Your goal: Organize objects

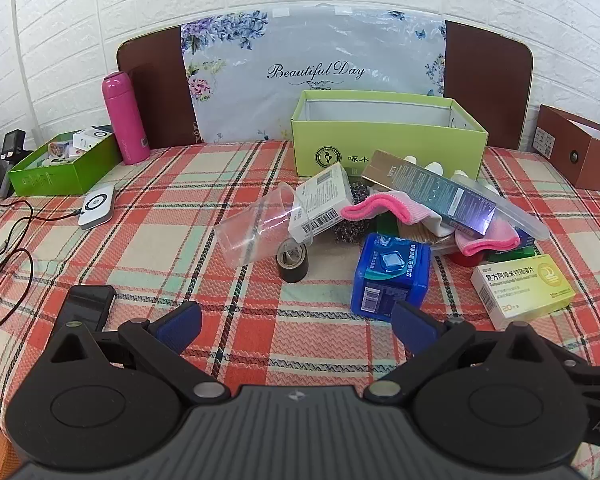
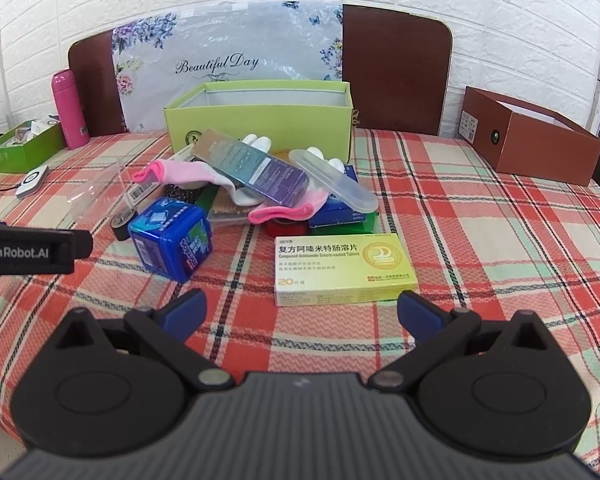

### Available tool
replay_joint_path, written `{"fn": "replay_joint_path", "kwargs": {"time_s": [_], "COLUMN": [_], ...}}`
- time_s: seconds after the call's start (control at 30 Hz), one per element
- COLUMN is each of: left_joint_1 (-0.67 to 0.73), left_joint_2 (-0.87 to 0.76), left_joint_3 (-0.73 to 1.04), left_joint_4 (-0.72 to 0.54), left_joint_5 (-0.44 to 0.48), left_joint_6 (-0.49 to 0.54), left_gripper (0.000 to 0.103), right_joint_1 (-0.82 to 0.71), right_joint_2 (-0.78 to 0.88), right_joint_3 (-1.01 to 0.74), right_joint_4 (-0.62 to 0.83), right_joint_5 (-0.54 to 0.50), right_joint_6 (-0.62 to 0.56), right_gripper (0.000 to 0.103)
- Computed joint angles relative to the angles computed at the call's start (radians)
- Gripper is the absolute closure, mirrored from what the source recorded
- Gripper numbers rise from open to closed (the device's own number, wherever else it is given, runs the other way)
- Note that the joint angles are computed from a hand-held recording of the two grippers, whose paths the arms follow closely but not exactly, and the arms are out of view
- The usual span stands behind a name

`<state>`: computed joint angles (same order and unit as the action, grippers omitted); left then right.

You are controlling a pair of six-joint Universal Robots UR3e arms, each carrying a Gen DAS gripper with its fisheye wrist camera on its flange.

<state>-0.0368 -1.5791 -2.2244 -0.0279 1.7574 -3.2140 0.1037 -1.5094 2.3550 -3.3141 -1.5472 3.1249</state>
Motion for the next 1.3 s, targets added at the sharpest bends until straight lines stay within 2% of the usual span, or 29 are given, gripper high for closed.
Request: {"fn": "replay_joint_path", "kwargs": {"time_s": [0.43, 0.53, 0.63, 0.73, 0.83, 0.97, 1.1, 1.13, 1.17, 1.2, 1.27, 1.3], "left_joint_1": [-0.004, 0.017, 0.064, 0.074, 0.065, 0.046, 0.023, 0.026, 0.030, 0.040, 0.077, 0.098], "left_joint_2": [-0.048, -0.055, -0.051, -0.079, -0.123, -0.200, -0.307, -0.327, -0.341, -0.348, -0.349, -0.343], "left_joint_3": [0.045, 0.032, -0.013, -0.007, 0.038, 0.120, 0.235, 0.259, 0.277, 0.288, 0.285, 0.272], "left_joint_4": [-0.028, -0.002, 0.073, 0.121, 0.133, 0.121, 0.080, 0.067, 0.052, 0.038, 0.013, 0.006], "left_joint_5": [0.007, -0.034, -0.118, -0.151, -0.183, -0.251, -0.233, -0.235, -0.238, -0.251, -0.311, -0.345], "left_joint_6": [-0.003, 0.004, 0.015, 0.037, 0.071, 0.109, 0.113, 0.110, 0.110, 0.114, 0.126, 0.125], "left_gripper": [0.000, 0.000, 0.000, 0.000, 0.000, 0.000, 0.000, 0.000, 0.005, 0.014, 0.021, 0.028], "right_joint_1": [-0.021, -0.040, -0.089, -0.156, -0.218, -0.298, -0.323, -0.344, -0.352, -0.351, -0.358, -0.371], "right_joint_2": [0.057, 0.080, 0.115, 0.159, 0.219, 0.297, 0.366, 0.377, 0.382, 0.376, 0.334, 0.300], "right_joint_3": [-0.011, -0.001, 0.031, 0.042, -0.002, -0.079, -0.160, -0.176, -0.186, -0.188, -0.152, -0.126], "right_joint_4": [-0.039, -0.078, -0.155, -0.201, -0.182, -0.114, -0.081, -0.051, -0.028, -0.003, 0.032, 0.073], "right_joint_5": [0.027, 0.050, 0.118, 0.190, 0.228, 0.327, 0.369, 0.420, 0.446, 0.455, 0.513, 0.563], "right_joint_6": [-0.019, -0.038, -0.102, -0.167, -0.197, -0.250, -0.305, -0.337, -0.345, -0.343, -0.392, -0.430], "right_gripper": [0.000, 0.000, 0.000, 0.000, 0.000, 0.000, 0.000, 0.000, 0.000, 0.000, 0.000, 0.000]}}
